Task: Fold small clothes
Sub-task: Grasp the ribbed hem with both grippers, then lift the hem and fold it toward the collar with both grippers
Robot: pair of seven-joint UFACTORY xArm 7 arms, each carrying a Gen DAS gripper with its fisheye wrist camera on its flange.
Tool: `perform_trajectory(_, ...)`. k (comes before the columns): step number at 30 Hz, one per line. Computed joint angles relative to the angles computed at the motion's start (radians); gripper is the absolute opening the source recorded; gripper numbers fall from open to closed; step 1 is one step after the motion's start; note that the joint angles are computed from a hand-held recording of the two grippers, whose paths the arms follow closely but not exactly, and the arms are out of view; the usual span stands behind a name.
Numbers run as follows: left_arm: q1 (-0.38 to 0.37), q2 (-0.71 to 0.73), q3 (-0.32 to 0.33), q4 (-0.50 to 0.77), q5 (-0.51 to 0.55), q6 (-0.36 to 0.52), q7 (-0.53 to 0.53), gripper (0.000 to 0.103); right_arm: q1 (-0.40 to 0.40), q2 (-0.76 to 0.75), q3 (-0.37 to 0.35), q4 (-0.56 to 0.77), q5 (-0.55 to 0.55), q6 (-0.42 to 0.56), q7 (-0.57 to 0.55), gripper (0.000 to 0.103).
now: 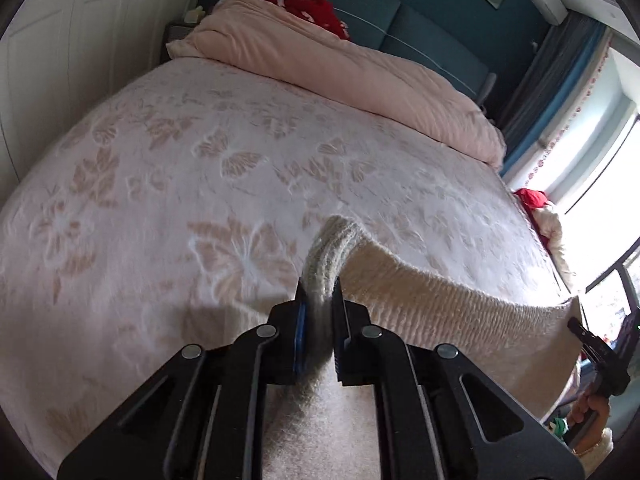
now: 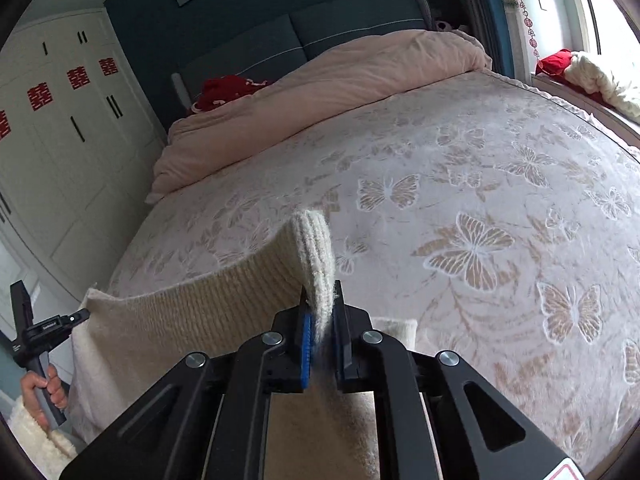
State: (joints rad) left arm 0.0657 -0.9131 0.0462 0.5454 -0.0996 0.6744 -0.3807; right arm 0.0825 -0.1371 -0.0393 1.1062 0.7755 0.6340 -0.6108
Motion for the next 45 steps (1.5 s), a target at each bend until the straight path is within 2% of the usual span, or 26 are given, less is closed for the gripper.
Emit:
perform_trajectory(4, 0.040, 0.199, -0.009, 0.031, 0.026, -0.038, -0.028, 0.009, -0.019, 0.196, 0.031, 0.089, -0.108, -0.013, 0.138, 0.007)
perform_trajectory(8, 0.065, 0.313, -0.044, -0.007, 0.083, -0.046, -0.058, 0.010, -0.045, 0.301, 0.064, 0.085, -0.208, -0.033, 0.245, 0.007)
perform_trajectory(11, 0.066, 0.331, -0.027, -0.056, 0.087, -0.109, -0.065, 0.010, -0.087, 0.330, 0.097, 0.071, -0.150, -0.059, 0.207, 0.006)
perform_trajectory(13, 0.068, 0.337, -0.015, -0.074, 0.080, -0.147, -0.066, 0.012, -0.103, 0.338, 0.109, 0.081, -0.129, -0.049, 0.202, 0.006)
perform_trajectory(15, 0.065, 0.337, -0.009, -0.079, 0.072, -0.170, -0.061, 0.015, -0.115, 0.339, 0.117, 0.098, -0.119, -0.016, 0.194, 0.010)
perform_trajectory(17, 0.054, 0.302, -0.004, -0.089, 0.058, -0.180, -0.054, 0.019, -0.123, 0.287, 0.122, 0.073, -0.075, -0.021, 0.173, 0.023)
perform_trajectory(19, 0.055, 0.229, -0.018, -0.097, 0.062, -0.163, -0.057, 0.026, -0.119, 0.192, 0.120, 0.006, -0.009, -0.060, 0.111, 0.029)
perform_trajectory(21, 0.067, 0.130, -0.056, -0.108, 0.088, -0.121, -0.076, 0.031, -0.098, 0.090, 0.101, -0.059, 0.046, -0.037, 0.029, 0.030)
perform_trajectory(23, 0.030, 0.000, -0.070, -0.131, 0.074, -0.071, -0.089, 0.032, -0.061, -0.006, 0.085, -0.129, 0.059, 0.021, -0.021, 0.029)
perform_trajectory(26, -0.030, -0.126, -0.116, -0.161, 0.037, -0.024, -0.150, 0.043, 0.020, -0.119, 0.087, -0.242, 0.065, 0.062, -0.070, 0.029)
perform_trajectory(27, -0.063, -0.145, -0.130, -0.175, 0.014, -0.028, -0.177, 0.051, 0.051, -0.136, 0.094, -0.270, 0.061, 0.067, -0.074, 0.029)
perform_trajectory(28, -0.101, -0.146, -0.147, -0.189, -0.006, -0.032, -0.200, 0.055, 0.080, -0.139, 0.101, -0.289, 0.058, 0.075, -0.075, 0.029)
perform_trajectory(30, -0.143, -0.094, -0.201, -0.201, -0.002, -0.038, -0.236, 0.055, 0.132, -0.121, 0.118, -0.312, 0.044, 0.070, -0.051, 0.028)
perform_trajectory(31, -0.152, -0.056, -0.234, -0.203, 0.013, -0.026, -0.259, 0.055, 0.164, -0.106, 0.133, -0.329, 0.002, 0.038, -0.032, 0.026)
perform_trajectory(32, -0.161, -0.029, -0.255, -0.212, 0.025, -0.021, -0.282, 0.055, 0.154, -0.107, 0.183, -0.358, -0.038, -0.030, -0.023, 0.026)
perform_trajectory(33, -0.165, -0.018, -0.269, -0.230, 0.045, -0.027, -0.300, 0.055, 0.169, -0.116, 0.191, -0.390, -0.037, -0.090, -0.047, 0.026)
perform_trajectory(34, -0.167, -0.043, -0.283, -0.265, 0.077, -0.057, -0.310, 0.055, 0.209, -0.128, 0.157, -0.404, -0.042, -0.108, -0.042, 0.025)
perform_trajectory(35, -0.179, -0.067, -0.266, -0.277, 0.092, -0.054, -0.305, 0.055, 0.228, -0.146, 0.126, -0.403, -0.077, -0.084, 0.004, 0.025)
perform_trajectory(36, -0.188, -0.080, -0.255, -0.268, 0.100, -0.024, -0.304, 0.053, 0.212, -0.169, 0.125, -0.401, -0.074, -0.051, 0.017, 0.026)
perform_trajectory(37, -0.198, -0.110, -0.240, -0.250, 0.105, 0.030, -0.302, 0.053, 0.231, -0.202, 0.096, -0.406, -0.052, -0.020, 0.002, 0.027)
perform_trajectory(39, -0.215, -0.199, -0.218, -0.256, 0.106, 0.073, -0.300, 0.057, 0.259, -0.252, 0.066, -0.424, -0.035, 0.010, -0.034, 0.027)
perform_trajectory(41, -0.212, -0.268, -0.240, -0.269, 0.119, 0.160, -0.317, 0.061, 0.279, -0.268, 0.065, -0.446, -0.050, 0.036, -0.030, 0.028)
perform_trajectory(43, -0.218, -0.321, -0.229, -0.323, 0.131, 0.222, -0.308, 0.061, 0.287, -0.247, 0.079, -0.474, -0.084, 0.034, -0.023, 0.028)
perform_trajectory(45, -0.264, -0.461, -0.217, -0.398, 0.156, 0.245, -0.310, 0.059, 0.297, -0.280, 0.087, -0.502, -0.090, 0.011, -0.005, 0.028)
